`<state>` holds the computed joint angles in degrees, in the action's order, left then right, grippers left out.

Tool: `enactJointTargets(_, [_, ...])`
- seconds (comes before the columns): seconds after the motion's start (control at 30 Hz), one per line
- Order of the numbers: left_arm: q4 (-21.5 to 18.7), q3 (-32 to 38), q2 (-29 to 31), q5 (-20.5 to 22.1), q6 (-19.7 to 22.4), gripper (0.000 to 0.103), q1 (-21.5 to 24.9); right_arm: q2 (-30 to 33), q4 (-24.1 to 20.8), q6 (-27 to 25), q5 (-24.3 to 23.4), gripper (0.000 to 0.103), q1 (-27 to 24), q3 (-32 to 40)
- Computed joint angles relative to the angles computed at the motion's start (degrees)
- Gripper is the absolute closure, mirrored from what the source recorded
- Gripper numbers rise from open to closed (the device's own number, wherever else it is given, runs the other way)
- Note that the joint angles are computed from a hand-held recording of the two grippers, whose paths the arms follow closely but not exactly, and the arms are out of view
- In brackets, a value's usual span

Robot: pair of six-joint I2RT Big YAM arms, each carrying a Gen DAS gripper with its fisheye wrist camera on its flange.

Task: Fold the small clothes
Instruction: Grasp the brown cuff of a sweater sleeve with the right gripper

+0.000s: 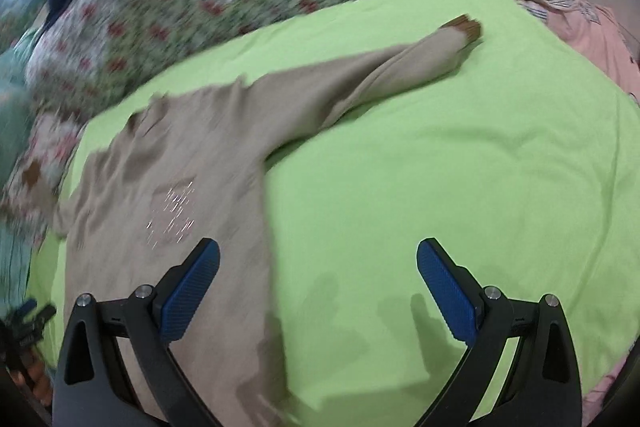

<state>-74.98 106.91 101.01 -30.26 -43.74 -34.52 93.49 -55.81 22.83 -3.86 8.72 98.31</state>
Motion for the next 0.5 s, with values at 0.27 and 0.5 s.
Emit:
enactJointTargets(0.27, [-2.12, 5.82, 4.57, 1.03, 1.06, 0.000, 2.33, 10.99, -0.12, 5.26, 0.54, 0.032, -8.02, 12.68])
enactJointTargets(0.5, [-4.88, 11.47, 9.35, 2.53, 0.80, 0.000, 3.99, 27.87, -4.41, 7.89, 4.71, 0.054, -11.41, 35.25])
